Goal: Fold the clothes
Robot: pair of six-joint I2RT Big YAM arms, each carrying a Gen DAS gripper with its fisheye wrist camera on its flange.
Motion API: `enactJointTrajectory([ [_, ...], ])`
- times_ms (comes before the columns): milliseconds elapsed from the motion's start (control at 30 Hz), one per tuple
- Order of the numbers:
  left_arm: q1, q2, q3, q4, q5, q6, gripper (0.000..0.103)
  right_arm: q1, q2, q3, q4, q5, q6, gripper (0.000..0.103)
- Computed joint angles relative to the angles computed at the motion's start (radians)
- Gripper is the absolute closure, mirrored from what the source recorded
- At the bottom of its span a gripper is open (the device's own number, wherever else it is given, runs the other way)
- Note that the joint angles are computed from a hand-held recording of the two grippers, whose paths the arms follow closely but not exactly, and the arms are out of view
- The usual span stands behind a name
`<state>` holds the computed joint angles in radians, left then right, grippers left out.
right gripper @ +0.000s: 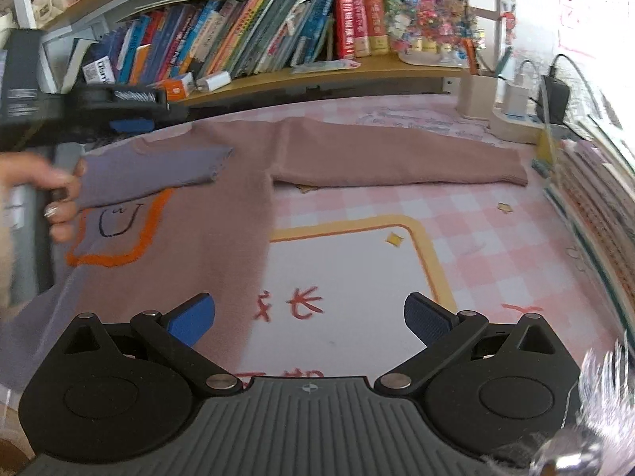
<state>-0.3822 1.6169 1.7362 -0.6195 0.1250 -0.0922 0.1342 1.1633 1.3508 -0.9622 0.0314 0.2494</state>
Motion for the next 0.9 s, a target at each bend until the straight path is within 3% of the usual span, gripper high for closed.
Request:
enactJointTrajectory([
  [133, 0.022, -0.113, -0.096, -0.053, -0.102, 0.052, 0.051, 0.017, 0.037, 0.021, 0.011, -0.076, -0.009, 0.000],
  [267, 0.078, -0.242, -0.212, -0.137, -0.235, 0.002, 0.051, 0.054, 0.063, 0.037, 0.005, -0.111, -0.023, 0.002],
  [367, 0.131, -0.332, -0.302, -0.190, -0.294, -0.050, 0.051, 0.083, 0.064, 0.042, 0.000, -0.089, -0.017, 0.003],
  [567, 0.215, -0.387, -0.374, -0.259, -0.324, -0.069, 0.050, 0.125, 0.057, 0.042, -0.053, 0.028, 0.090, 0.008],
  [633, 0.237, -0.396, -0.386, -0.264, -0.301, -0.069, 0.039, 0.142, 0.051, 0.042, -0.084, 0.067, 0.123, 0.009],
  [900, 0.306, -0.402, -0.410, -0.310, -0.203, -0.029, 0.036, 0.220, 0.023, 0.028, -0.154, 0.151, 0.220, 0.031],
])
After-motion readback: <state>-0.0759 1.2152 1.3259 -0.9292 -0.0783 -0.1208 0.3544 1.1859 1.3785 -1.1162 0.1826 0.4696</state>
